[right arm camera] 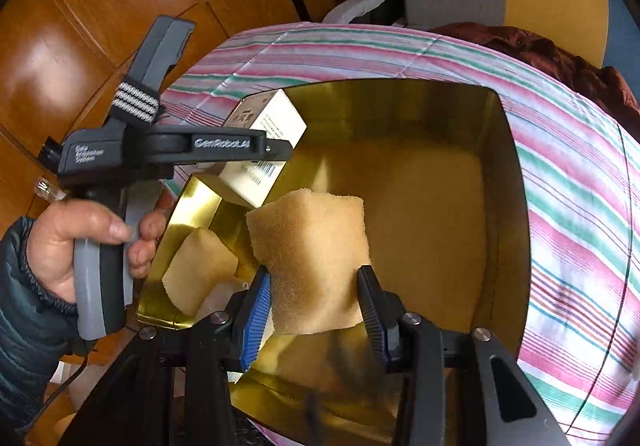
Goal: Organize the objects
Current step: 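Carry the white box and sponge over the gold tray, then release the white box from the left gripper while the right gripper drops the sponge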
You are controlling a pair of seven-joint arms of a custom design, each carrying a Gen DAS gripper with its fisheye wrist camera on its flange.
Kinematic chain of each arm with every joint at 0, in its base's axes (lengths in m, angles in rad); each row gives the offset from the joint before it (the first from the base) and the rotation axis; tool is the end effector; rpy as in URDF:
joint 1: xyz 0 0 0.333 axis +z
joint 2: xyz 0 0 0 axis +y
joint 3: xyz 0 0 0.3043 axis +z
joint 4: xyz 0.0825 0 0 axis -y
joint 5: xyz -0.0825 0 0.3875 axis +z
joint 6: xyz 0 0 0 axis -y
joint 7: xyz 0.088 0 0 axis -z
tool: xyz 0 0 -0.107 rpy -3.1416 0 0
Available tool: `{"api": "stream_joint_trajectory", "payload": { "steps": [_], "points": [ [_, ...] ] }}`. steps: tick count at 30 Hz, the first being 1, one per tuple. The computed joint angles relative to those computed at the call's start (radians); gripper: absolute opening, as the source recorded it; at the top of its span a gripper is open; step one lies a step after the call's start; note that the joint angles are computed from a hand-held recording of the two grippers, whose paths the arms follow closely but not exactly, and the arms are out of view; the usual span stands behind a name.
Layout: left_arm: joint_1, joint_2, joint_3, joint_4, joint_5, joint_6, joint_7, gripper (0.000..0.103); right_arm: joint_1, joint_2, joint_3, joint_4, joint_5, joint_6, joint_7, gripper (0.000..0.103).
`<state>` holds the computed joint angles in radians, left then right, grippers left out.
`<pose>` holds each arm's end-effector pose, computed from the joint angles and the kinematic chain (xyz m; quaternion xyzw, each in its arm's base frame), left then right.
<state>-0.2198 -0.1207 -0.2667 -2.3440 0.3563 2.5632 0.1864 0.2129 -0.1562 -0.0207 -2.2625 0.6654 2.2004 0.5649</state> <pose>0.4581 -0.2496 0.4006 -0.8706 0.4441 -0.1807 0.1101 0.4975 0.1184 0.4278 -0.8941 0.3514 0.0604 0.2711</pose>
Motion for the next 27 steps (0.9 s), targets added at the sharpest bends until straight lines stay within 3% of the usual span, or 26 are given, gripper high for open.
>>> {"api": "stream_joint_trajectory", "payload": {
  "steps": [11,17,23,27],
  "points": [
    [-0.009,0.049,0.006,0.069,0.046,-0.087,-0.009,0.052,0.0,0.011,0.004,0.007,-0.004,-0.001,0.007,0.043],
    [-0.015,0.037,0.004,0.076,0.077,-0.107,-0.031,0.063,0.001,0.013,0.007,0.009,-0.01,-0.002,0.015,0.043],
    [-0.017,-0.065,-0.03,0.037,0.174,-0.141,-0.103,0.064,0.012,0.013,0.019,0.011,-0.029,-0.001,0.029,0.043],
    [-0.009,-0.211,-0.086,-0.045,0.245,-0.179,-0.221,0.073,0.028,0.049,0.038,0.04,-0.048,0.007,0.07,0.043]
  ]
}}
